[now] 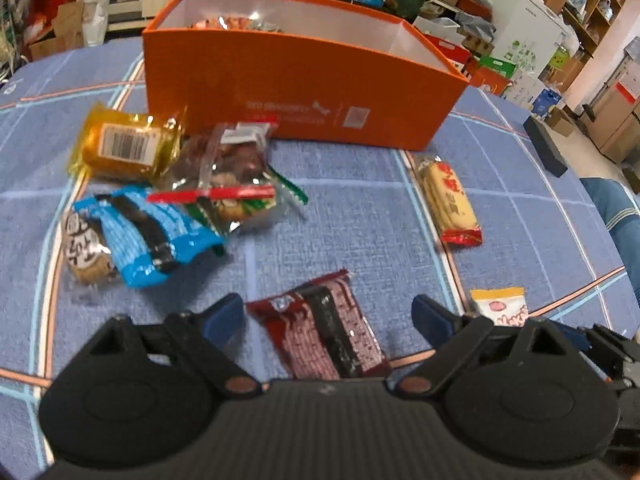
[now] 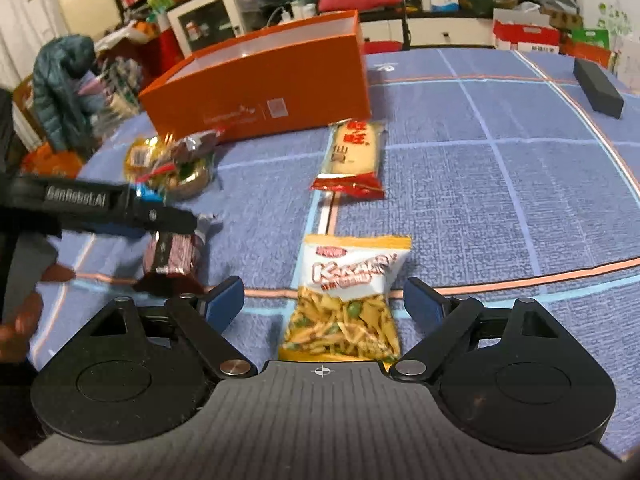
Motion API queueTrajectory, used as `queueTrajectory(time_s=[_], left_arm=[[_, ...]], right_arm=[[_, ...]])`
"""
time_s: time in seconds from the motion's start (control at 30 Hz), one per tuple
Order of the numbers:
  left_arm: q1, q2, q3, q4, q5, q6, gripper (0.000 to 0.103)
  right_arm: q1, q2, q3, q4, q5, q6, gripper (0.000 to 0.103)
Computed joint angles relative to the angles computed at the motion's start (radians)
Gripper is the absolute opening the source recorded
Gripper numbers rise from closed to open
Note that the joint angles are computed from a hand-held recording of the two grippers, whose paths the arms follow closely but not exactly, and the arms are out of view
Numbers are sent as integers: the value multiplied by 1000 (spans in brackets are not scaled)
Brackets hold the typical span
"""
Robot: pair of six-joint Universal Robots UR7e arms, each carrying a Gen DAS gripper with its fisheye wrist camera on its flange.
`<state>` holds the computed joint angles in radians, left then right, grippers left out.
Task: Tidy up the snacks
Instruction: 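Grasp the yellow K-KA bag with the right gripper while the left grasps the dark red bag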
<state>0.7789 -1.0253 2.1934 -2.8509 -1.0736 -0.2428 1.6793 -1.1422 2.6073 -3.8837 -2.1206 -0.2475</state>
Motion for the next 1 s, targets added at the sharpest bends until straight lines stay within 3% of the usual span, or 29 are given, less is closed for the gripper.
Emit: queueTrajectory(time_s=[0.27, 0.33, 0.4, 0.43, 0.47, 0.5, 0.6, 0.83, 1.0], left_arm=[[-53, 64, 20, 3, 109, -13, 93], [-60, 69, 33, -18, 132, 13, 92], [-65, 74, 42, -37, 144, 49, 78], [-67, 74, 49, -52, 146, 81, 67], [-63, 66, 49, -57, 124, 111, 55], [-52, 47, 42, -29, 92, 111, 53], [-22, -14, 43, -4, -10, 100, 52], [-23, -74, 59, 0, -46, 98, 52], [12, -66, -57, 33, -125, 100, 52]], right_arm=[[24, 108, -57, -53, -85, -40, 75], [20, 134, -62, -84, -103, -66, 60], [36, 180, -72, -158, -156, -132, 36], [34, 166, -64, -145, -147, -135, 33], [25, 138, -50, -118, -115, -115, 32], [21, 112, -39, -90, -94, -98, 30], [44, 82, -21, -97, -90, -101, 29], [47, 16, -11, -49, -26, -59, 29], [15, -66, -62, 67, 83, -33, 29]])
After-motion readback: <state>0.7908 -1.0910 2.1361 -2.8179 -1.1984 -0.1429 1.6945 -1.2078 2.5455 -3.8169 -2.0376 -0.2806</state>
